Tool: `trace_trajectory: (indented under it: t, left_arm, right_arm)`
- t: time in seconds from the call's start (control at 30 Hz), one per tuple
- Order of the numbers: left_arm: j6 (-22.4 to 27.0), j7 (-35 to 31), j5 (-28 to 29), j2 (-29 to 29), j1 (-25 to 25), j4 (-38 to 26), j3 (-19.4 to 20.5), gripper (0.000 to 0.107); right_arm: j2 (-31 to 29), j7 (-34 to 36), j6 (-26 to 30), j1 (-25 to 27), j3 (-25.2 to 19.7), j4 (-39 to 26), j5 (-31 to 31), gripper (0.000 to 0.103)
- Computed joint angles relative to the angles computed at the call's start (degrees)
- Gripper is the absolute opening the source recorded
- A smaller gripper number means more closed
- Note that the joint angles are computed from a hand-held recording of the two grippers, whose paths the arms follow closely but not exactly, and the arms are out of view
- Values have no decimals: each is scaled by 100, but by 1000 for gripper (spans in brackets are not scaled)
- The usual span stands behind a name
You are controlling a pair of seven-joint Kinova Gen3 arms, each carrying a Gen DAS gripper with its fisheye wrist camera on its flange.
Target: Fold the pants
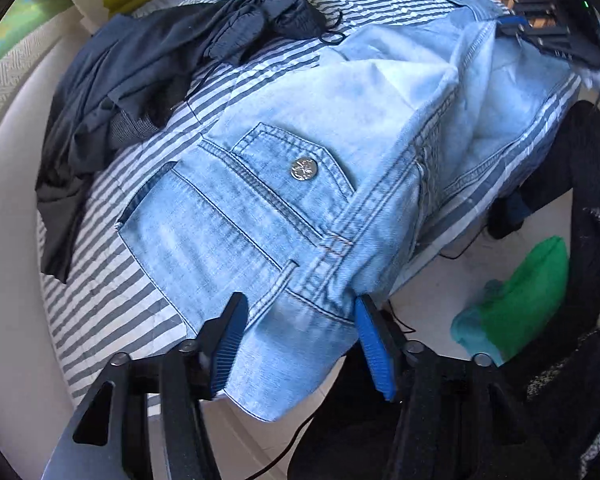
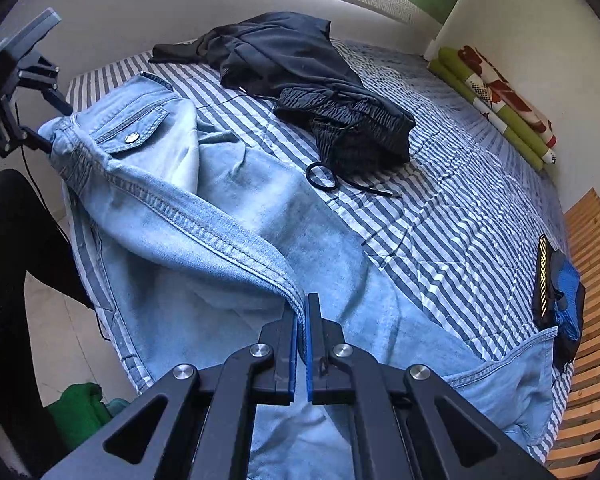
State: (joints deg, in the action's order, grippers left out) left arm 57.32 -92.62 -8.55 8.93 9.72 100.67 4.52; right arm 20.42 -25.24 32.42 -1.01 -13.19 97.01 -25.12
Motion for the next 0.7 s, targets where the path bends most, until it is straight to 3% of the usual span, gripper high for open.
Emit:
trace_trajectory:
  t: [0.1, 0.17, 0.2, 0.23, 0.27, 0.33, 0.4, 0.5, 0.57, 0.7]
  left_arm:
    - [327, -624, 601, 333, -336, -286, -59, 66]
    - [398, -999, 876, 482, -145, -377, -385, 60]
    - [418, -1123, 1023, 550, -76, -408, -507, 36]
    - [490, -1155, 1095, 635, 29, -472, -634, 21]
    - [483, -1117, 1073, 663, 118, -491, -698, 19]
    - [527, -946, 882, 643, 153, -554, -614, 16]
    - [625, -615, 490, 606, 470, -759, -835, 15]
    - [772, -36, -209, 737, 1102, -1526, -1627, 16]
    - [634, 232, -675, 885, 1462, -2057, -2158, 16]
    - [251, 697, -1606, 1143, 2233, -2924, -3123, 15]
  right_arm:
    - [66, -64, 112, -9, 28, -76, 4, 3]
    - [96, -121, 111, -36, 43, -103, 10, 3]
    - [106, -151, 97, -54, 50, -109, 25, 3]
    - [116, -175, 103, -63, 51, -124, 41, 3]
    - [121, -211, 118, -81, 62, -140, 68, 3]
    - [128, -252, 231, -79, 71, -225, 104, 3]
    - [157, -311, 434, -73, 106, -418, 136, 3]
    - [193, -460, 543, -138, 174, -823, 200, 3]
    - [138, -576, 232, -226, 139, -1007, 299, 3]
    - [-86, -1470, -650, -884, 559, -1336, 794, 2]
